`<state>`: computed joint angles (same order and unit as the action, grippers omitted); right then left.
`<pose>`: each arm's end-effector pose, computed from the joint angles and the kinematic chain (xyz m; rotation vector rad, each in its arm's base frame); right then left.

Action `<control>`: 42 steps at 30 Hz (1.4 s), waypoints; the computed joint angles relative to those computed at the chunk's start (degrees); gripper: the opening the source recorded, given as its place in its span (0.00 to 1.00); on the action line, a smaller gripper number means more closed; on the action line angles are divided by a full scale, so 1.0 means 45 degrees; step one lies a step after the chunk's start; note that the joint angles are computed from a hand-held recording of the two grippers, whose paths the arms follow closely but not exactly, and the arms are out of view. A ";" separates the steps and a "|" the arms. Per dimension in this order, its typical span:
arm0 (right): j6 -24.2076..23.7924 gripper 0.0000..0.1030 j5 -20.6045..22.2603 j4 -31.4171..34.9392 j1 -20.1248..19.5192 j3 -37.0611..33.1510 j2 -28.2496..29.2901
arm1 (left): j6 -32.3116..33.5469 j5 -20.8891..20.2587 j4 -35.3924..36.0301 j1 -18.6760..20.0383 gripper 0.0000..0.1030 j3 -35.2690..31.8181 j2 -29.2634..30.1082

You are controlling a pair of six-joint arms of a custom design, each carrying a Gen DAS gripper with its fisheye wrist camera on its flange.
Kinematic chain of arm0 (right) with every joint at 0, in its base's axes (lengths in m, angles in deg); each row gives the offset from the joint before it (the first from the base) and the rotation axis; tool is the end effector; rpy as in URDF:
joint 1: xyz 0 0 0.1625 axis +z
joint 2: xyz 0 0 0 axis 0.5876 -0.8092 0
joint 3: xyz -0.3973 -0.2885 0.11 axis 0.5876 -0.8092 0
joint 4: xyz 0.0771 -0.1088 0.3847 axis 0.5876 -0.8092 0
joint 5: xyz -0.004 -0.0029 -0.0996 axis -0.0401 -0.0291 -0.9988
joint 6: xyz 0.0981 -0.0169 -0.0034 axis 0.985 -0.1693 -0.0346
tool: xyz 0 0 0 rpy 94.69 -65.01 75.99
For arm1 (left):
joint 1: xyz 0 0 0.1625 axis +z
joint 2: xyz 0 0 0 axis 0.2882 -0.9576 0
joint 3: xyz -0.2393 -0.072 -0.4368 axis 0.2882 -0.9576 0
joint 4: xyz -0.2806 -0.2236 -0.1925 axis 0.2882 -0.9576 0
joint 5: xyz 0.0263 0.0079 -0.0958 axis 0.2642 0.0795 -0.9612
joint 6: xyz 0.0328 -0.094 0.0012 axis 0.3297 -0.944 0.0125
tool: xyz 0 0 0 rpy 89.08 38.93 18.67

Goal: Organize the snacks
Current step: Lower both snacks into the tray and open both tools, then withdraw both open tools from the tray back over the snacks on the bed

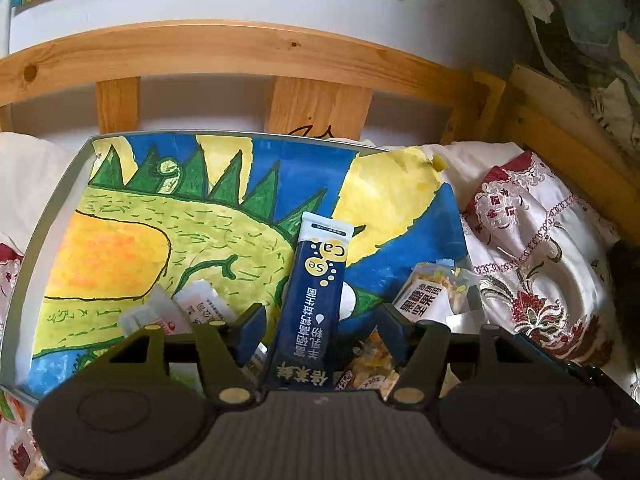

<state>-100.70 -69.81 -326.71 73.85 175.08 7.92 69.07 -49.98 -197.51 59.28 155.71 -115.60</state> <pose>0.2944 -0.5429 -0.1473 0.8184 -2.2297 1.1996 0.0575 -0.5715 0.2433 0.1931 2.2993 -1.0946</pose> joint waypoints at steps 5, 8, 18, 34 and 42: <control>-0.0193 0.67 0.0195 -0.0374 -0.0056 -0.0142 0.0175 | 0.0022 -0.0093 -0.0164 0.0054 0.69 0.0029 0.0005; -0.0279 0.74 0.0422 -0.0605 -0.0138 -0.0265 0.0304 | 0.0074 -0.0256 -0.0451 0.0120 0.75 0.0034 0.0017; -0.0233 0.78 0.1415 -0.0988 -0.0412 -0.1019 0.0635 | -0.0101 -0.0573 -0.0929 0.0417 0.81 -0.0098 -0.0129; -0.0295 0.85 0.3321 -0.1063 -0.0600 -0.2643 0.1171 | -0.0386 -0.0813 -0.1894 0.0964 0.85 -0.0012 -0.0656; 0.0963 0.89 0.3093 -0.1650 -0.0532 -0.2686 0.1280 | -0.0605 -0.0567 -0.1671 0.1095 0.86 0.0125 -0.1214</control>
